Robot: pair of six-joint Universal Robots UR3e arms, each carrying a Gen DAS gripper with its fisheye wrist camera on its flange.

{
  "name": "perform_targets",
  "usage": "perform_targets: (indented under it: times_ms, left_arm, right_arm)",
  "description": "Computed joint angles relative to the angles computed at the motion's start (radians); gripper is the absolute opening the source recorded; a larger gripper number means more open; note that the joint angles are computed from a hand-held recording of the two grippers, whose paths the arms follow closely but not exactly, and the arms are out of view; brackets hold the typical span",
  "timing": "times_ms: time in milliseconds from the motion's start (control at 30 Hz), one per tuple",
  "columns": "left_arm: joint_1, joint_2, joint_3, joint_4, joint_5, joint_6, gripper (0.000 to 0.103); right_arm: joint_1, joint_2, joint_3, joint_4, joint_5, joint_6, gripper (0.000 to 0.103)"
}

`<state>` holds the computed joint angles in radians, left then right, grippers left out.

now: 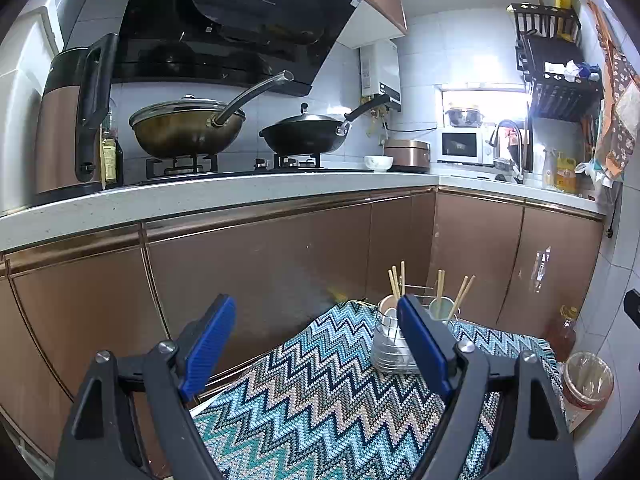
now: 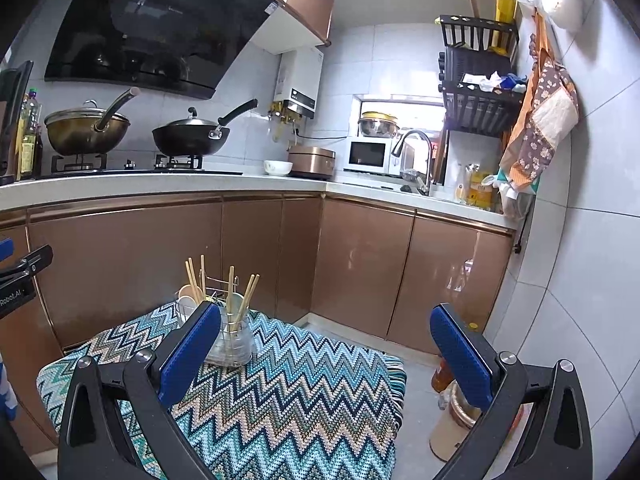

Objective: Organize utensils

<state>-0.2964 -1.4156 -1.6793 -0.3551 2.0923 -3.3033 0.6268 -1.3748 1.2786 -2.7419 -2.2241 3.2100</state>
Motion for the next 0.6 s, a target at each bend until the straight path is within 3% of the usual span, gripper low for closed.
perform_targets:
  times_ms: [600]
  left_arm:
    - [0.020,0.001,-0.003,-0.009,-0.025,0.001,0.082]
  right_arm:
    - [-0.017,-0.016,0.035,-0.003,0.016,0.010,0.103]
